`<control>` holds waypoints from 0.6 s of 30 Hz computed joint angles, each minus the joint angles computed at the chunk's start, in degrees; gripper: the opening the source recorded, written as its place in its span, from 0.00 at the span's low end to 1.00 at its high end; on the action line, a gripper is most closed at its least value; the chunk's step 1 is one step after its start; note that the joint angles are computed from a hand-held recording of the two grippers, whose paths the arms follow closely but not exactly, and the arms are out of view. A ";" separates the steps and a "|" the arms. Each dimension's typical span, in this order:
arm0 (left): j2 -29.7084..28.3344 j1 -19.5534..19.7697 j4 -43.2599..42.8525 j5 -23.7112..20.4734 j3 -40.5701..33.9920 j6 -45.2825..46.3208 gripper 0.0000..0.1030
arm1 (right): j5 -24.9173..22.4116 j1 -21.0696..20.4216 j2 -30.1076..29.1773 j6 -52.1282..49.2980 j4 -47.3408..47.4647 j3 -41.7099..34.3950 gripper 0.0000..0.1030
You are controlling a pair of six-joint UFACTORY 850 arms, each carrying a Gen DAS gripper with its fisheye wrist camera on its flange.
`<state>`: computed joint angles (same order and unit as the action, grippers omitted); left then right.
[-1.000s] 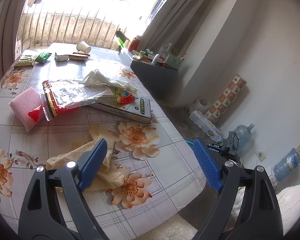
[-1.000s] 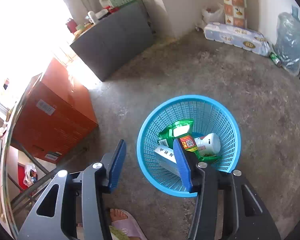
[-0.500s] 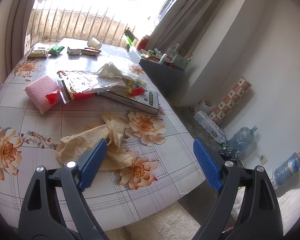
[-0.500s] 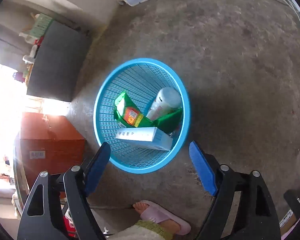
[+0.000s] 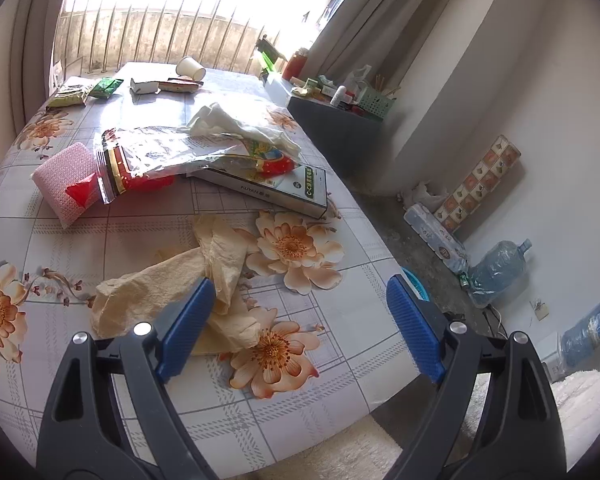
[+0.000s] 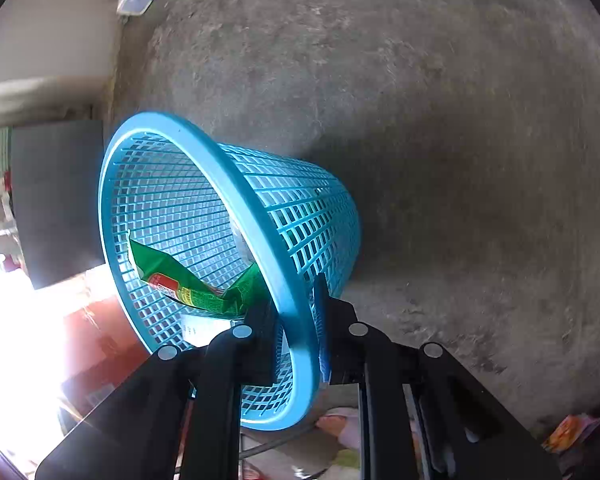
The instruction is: Collect trash
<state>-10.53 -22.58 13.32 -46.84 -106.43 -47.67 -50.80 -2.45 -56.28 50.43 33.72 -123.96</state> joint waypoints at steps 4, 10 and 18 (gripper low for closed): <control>-0.97 -0.60 -0.92 -0.14 -1.35 1.47 0.81 | 16.70 1.48 11.95 -3.22 20.98 23.25 0.17; -0.96 -2.65 1.43 -0.39 -2.54 1.27 0.81 | 28.19 7.34 15.61 -14.81 56.95 33.53 0.18; 1.09 -3.86 5.84 -0.89 -1.31 -2.84 0.81 | 23.21 10.10 11.71 -32.20 69.62 27.92 0.54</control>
